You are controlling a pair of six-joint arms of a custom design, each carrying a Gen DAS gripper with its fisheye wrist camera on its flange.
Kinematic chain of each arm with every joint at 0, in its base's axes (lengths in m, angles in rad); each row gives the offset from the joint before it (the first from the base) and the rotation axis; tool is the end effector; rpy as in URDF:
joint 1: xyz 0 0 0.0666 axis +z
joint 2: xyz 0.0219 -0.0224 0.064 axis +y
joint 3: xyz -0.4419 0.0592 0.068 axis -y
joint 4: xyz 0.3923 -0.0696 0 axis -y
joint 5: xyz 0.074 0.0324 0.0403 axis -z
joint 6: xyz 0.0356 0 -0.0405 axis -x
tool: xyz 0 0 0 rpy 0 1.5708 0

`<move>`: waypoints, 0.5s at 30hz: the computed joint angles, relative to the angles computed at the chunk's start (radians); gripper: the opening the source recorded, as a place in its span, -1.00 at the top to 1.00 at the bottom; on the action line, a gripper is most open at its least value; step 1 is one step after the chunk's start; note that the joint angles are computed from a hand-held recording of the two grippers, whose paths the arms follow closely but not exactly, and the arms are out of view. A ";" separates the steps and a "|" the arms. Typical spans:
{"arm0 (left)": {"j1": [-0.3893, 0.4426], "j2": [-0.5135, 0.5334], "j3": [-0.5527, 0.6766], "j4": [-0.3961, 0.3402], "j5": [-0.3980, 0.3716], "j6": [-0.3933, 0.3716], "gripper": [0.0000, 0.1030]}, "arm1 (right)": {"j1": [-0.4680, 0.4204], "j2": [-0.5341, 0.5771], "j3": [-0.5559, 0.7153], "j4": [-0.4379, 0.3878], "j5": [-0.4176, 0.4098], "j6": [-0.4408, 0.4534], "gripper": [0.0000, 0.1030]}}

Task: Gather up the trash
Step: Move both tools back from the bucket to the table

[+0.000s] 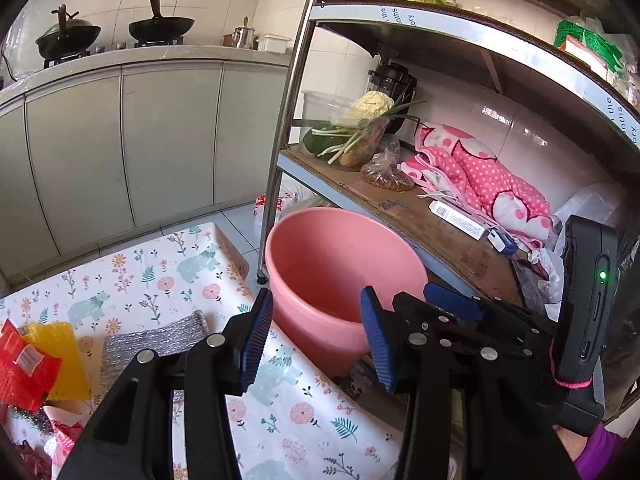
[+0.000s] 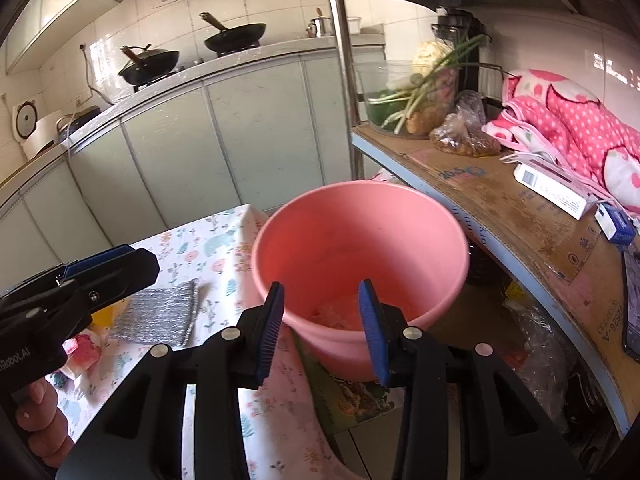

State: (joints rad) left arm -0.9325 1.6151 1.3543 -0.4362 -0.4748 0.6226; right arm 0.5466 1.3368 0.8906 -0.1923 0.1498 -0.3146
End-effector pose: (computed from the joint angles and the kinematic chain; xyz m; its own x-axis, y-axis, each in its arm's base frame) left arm 0.3520 -0.4478 0.3999 -0.6054 -0.0544 -0.7940 0.1875 0.9598 -0.2087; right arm 0.3678 0.2171 0.3417 -0.6115 -0.0139 -0.7911 -0.2338 0.9584 0.1639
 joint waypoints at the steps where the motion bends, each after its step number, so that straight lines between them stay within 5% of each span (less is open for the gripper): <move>1: -0.006 -0.015 -0.014 -0.001 -0.011 0.004 0.13 | 0.012 -0.003 0.000 -0.002 0.001 0.001 0.23; 15: -0.105 -0.228 -0.205 -0.115 -0.238 0.123 0.13 | 0.164 -0.001 0.019 -0.029 0.009 0.013 0.23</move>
